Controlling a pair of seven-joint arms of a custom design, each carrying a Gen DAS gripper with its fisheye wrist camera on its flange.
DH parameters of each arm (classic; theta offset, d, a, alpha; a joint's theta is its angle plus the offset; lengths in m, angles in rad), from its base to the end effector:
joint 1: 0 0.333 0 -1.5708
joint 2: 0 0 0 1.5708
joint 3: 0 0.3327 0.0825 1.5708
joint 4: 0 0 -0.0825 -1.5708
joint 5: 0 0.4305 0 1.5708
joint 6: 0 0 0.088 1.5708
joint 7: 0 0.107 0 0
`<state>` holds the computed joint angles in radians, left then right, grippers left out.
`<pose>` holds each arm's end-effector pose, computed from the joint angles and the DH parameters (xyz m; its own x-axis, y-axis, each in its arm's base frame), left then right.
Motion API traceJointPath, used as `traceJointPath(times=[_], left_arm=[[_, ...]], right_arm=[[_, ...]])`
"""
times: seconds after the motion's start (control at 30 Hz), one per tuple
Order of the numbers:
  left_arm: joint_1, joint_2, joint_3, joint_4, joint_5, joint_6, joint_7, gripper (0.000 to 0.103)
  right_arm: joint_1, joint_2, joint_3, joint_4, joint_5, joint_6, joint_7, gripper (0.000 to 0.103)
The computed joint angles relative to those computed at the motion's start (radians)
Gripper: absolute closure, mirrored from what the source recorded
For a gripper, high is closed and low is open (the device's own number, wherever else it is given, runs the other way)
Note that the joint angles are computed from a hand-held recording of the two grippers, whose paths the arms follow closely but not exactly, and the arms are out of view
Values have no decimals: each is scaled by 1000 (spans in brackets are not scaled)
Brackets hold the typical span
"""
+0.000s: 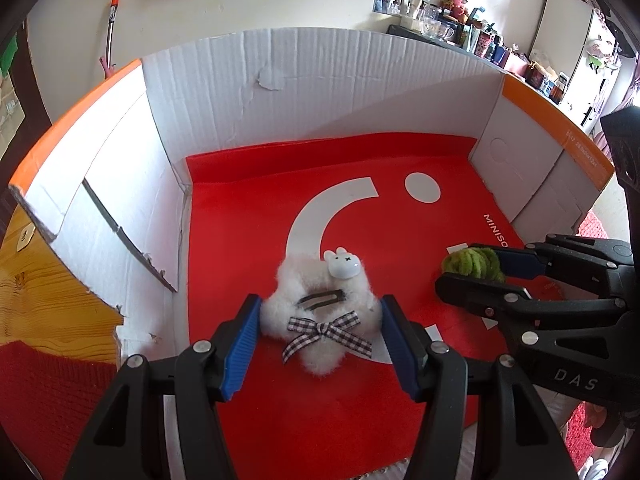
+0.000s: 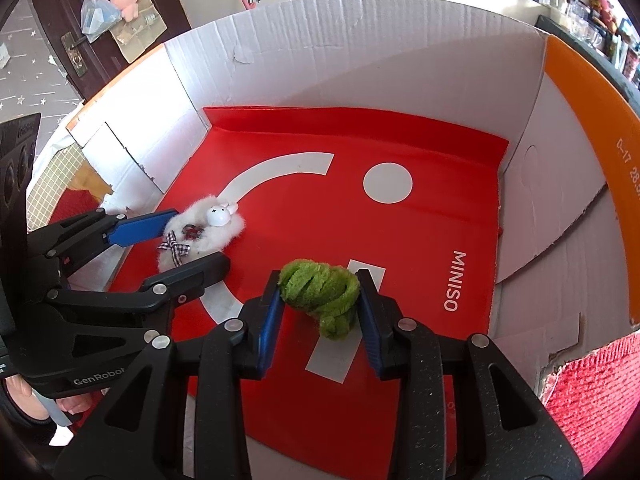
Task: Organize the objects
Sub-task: 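Lower both toys onto the red box floor and open both tools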
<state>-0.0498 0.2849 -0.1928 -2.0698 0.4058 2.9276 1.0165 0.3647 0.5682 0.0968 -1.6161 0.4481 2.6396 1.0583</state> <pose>0.6401 -0.1785 0.3424 -0.0577 -0.9957 0.0719 -0.8317 0.0081 -0.5551 0.7017 0.3237 0.3302 0.5954 -0.7835 -0.1778 -0.7396 -0.4481 -0.5022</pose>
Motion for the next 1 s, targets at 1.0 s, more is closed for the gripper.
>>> traceJointPath(times=[1.0], left_arm=[[-68, -77, 89, -60, 275, 67, -265, 28]], right_arm=[[-50, -124, 65, -164, 182, 127, -162, 46]])
